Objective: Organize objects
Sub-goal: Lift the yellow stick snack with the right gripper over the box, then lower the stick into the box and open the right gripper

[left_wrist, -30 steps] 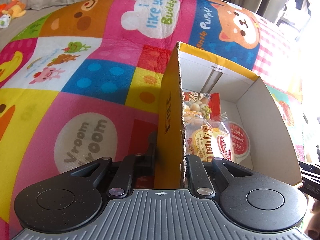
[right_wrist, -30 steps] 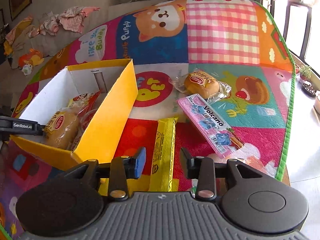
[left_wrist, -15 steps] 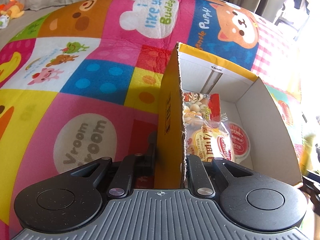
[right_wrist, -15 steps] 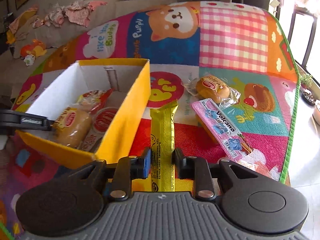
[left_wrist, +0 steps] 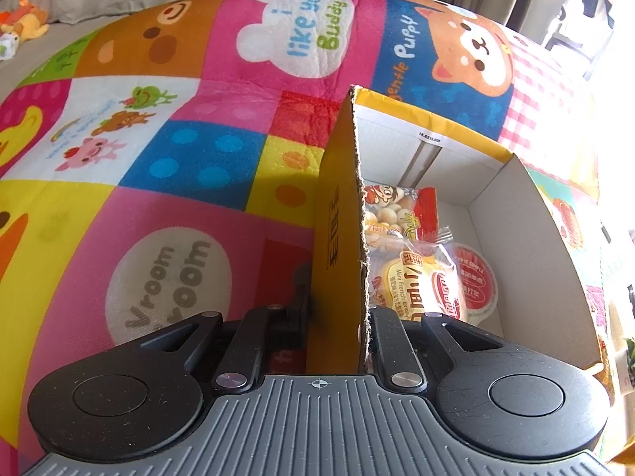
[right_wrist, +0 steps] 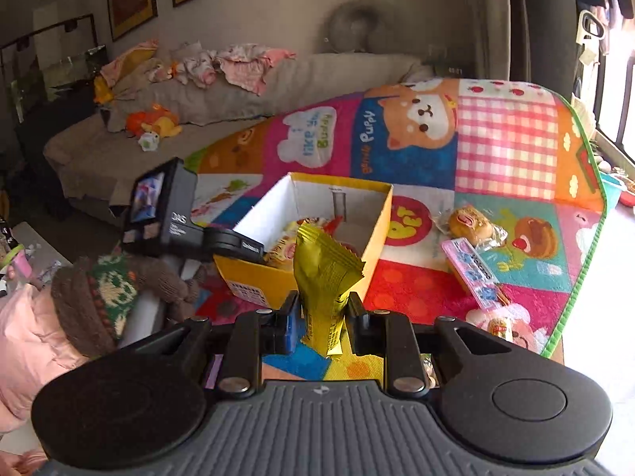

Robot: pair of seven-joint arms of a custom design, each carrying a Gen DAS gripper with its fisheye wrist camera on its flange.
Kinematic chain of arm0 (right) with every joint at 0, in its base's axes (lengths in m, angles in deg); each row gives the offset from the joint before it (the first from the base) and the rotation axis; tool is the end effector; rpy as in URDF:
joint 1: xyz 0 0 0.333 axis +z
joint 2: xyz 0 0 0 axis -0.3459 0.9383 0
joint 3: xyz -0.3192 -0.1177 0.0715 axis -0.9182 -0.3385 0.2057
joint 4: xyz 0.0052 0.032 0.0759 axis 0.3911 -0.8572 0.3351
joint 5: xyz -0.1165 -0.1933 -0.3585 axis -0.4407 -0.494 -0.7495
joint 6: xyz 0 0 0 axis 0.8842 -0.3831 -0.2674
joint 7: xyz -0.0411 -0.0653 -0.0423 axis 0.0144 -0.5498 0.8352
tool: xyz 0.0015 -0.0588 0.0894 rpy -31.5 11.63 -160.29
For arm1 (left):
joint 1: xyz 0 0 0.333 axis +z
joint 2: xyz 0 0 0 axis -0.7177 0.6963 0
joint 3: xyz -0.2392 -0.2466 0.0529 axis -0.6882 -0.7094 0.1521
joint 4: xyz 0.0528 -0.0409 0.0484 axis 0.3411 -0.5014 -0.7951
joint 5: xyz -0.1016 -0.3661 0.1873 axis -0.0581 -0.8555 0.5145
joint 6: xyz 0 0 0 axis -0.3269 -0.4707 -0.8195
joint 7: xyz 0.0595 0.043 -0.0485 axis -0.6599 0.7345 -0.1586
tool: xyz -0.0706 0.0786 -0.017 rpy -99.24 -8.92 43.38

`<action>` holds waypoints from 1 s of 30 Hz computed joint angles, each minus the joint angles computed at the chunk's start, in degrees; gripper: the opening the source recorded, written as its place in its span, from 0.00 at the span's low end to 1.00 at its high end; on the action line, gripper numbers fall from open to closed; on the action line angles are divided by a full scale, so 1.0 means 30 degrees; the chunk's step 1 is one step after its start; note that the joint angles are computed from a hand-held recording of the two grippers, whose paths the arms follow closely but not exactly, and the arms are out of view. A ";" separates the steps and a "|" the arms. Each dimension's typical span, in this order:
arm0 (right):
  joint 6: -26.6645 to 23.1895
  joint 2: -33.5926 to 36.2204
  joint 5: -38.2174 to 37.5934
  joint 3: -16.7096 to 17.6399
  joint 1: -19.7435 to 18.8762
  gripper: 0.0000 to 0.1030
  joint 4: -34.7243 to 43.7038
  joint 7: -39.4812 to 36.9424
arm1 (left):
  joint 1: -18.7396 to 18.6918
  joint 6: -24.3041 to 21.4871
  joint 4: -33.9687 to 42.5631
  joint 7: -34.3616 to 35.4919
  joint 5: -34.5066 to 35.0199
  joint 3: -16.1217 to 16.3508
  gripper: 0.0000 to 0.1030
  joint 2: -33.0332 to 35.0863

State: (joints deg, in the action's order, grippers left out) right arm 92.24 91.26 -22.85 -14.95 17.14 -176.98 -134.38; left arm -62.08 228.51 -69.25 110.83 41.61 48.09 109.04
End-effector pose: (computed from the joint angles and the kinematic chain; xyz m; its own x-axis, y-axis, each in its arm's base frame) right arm 0.4576 0.4782 0.4198 0.2710 -0.9580 -0.0938 -0.6051 -0.0937 -0.7906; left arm 0.6505 -0.2559 0.3100 -0.0962 -0.9612 0.2587 -0.8012 -0.0794 -0.5931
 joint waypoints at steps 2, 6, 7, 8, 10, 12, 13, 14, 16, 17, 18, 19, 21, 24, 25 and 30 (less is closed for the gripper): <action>-0.0265 0.0110 0.0009 0.0032 0.0078 0.23 0.0444 -0.0412 | 0.0057 -0.0022 0.0006 0.0006 0.0004 -0.0055 0.15 0.0001; -0.0558 0.0917 0.1103 -0.0049 0.0098 0.23 0.1642 -0.1892 | 0.0632 0.0090 -0.0067 0.0364 -0.0035 -0.0629 0.15 0.0018; -0.0376 0.1162 0.1464 -0.0126 0.0085 0.23 0.1950 -0.2316 | 0.0713 0.0090 -0.0053 0.0431 -0.0066 -0.0713 0.15 0.0036; -0.0200 0.1369 0.1816 -0.0222 0.0112 0.23 0.2217 -0.2699 | 0.0708 0.0085 -0.0041 0.0465 -0.0083 -0.0705 0.15 0.0041; 0.0267 0.1827 0.2806 -0.0412 0.0081 0.23 0.2723 -0.3783 | 0.0569 0.0051 -0.0003 0.0462 -0.0097 -0.0569 0.15 0.0049; 0.0630 0.2252 0.3922 -0.0599 0.0120 0.23 0.3164 -0.4785 | 0.0571 0.0023 0.0025 0.0505 -0.0111 -0.0574 0.15 0.0059; 0.0797 0.2505 0.4628 -0.0627 0.0071 0.23 0.3417 -0.5422 | 0.0592 0.0030 0.0029 0.0535 -0.0117 -0.0594 0.15 0.0065; 0.0900 0.2779 0.5359 -0.0642 -0.0004 0.23 0.3711 -0.6080 | 0.0580 0.0045 0.0027 0.0549 -0.0123 -0.0589 0.15 0.0065; 0.0933 0.3407 0.6741 -0.0655 -0.0144 0.23 0.4404 -0.7398 | 0.0590 0.0067 0.0031 0.0574 -0.0150 -0.0606 0.15 0.0076; 0.0898 0.3776 0.7619 -0.0517 -0.0346 0.23 0.4829 -0.8367 | 0.0562 0.0086 0.0017 0.0576 -0.0154 -0.0580 0.15 0.0068; 0.0742 0.4205 0.8627 -0.0284 -0.0616 0.23 0.5331 -0.9448 | 0.0539 0.0119 0.0019 0.0577 -0.0160 -0.0557 0.15 0.0080; 0.0412 0.4784 0.9378 -0.0227 -0.0715 0.23 0.6054 -1.0225 | 0.0530 0.0149 0.0012 0.0591 -0.0160 -0.0545 0.15 0.0081; -0.0106 0.5806 1.0013 -0.0608 -0.0495 0.27 0.7343 -1.1148 | 0.0711 0.0189 -0.0003 0.0680 -0.0208 -0.0733 0.15 0.0095; -0.0583 0.7471 1.0908 -0.1536 -0.0036 0.44 0.9277 -1.1470 | 0.1238 0.0322 -0.0079 0.0980 -0.0314 -0.1282 0.16 0.0119; -0.0364 0.7793 1.1117 -0.1922 0.0131 0.44 0.9548 -1.1289 | 0.1420 0.0381 -0.0121 0.1077 -0.0374 -0.1474 0.16 0.0122; 0.1268 0.8100 1.1235 -0.4772 0.1604 0.50 0.9225 -0.9346 | 0.1314 0.0569 -0.0164 0.1158 -0.0571 -0.1409 0.16 0.0140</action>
